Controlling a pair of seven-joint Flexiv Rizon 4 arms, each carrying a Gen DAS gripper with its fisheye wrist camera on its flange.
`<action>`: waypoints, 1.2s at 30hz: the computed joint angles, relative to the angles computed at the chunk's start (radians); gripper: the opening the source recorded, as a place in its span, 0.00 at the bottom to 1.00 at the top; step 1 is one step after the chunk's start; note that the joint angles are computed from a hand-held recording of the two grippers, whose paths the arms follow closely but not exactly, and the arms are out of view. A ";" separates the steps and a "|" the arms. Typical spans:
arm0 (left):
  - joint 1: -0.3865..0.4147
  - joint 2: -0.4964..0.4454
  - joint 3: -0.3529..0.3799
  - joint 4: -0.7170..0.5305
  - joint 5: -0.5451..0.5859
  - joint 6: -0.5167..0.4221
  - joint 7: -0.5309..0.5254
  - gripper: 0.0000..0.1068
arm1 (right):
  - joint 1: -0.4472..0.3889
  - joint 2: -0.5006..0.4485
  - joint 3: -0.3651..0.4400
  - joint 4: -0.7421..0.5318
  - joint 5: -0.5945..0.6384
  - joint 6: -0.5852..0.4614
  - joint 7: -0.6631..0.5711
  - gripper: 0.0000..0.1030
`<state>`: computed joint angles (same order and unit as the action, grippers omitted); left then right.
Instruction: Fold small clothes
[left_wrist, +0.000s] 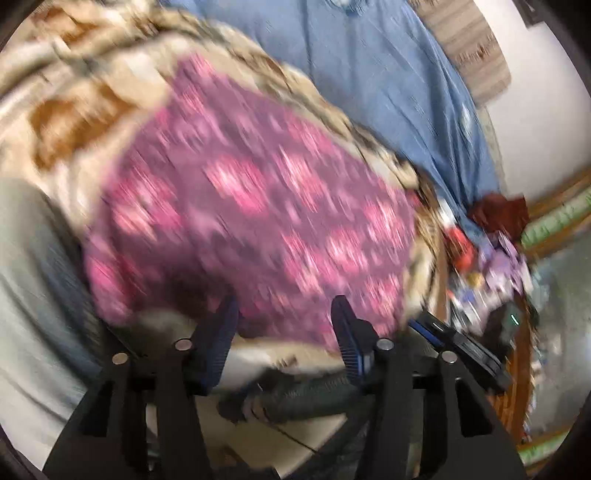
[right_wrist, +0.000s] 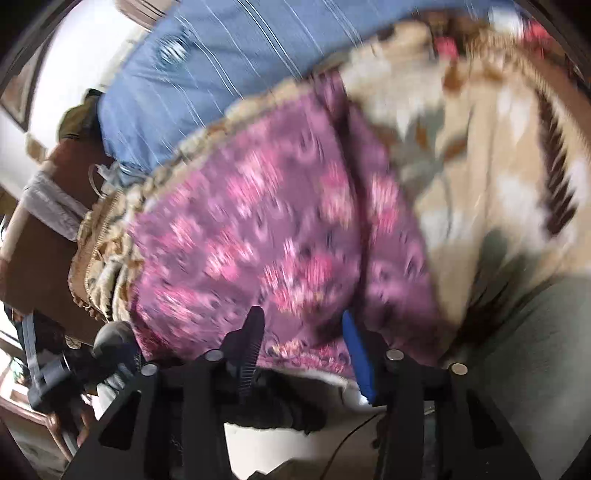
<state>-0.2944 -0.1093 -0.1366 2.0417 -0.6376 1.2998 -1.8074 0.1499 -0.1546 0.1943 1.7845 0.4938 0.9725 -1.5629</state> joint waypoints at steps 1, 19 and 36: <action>0.008 -0.008 0.018 -0.013 0.034 -0.007 -0.038 0.48 | -0.007 -0.002 -0.002 -0.011 0.019 0.023 -0.023 0.55; 0.080 -0.152 0.055 -0.179 0.279 -0.193 -0.243 0.46 | -0.001 -0.164 0.017 -0.115 -0.145 -0.081 0.138 0.26; 0.080 -0.120 0.101 -0.312 0.530 -0.485 -0.280 0.05 | 0.048 -0.120 -0.015 -0.092 -0.266 -0.103 0.201 0.06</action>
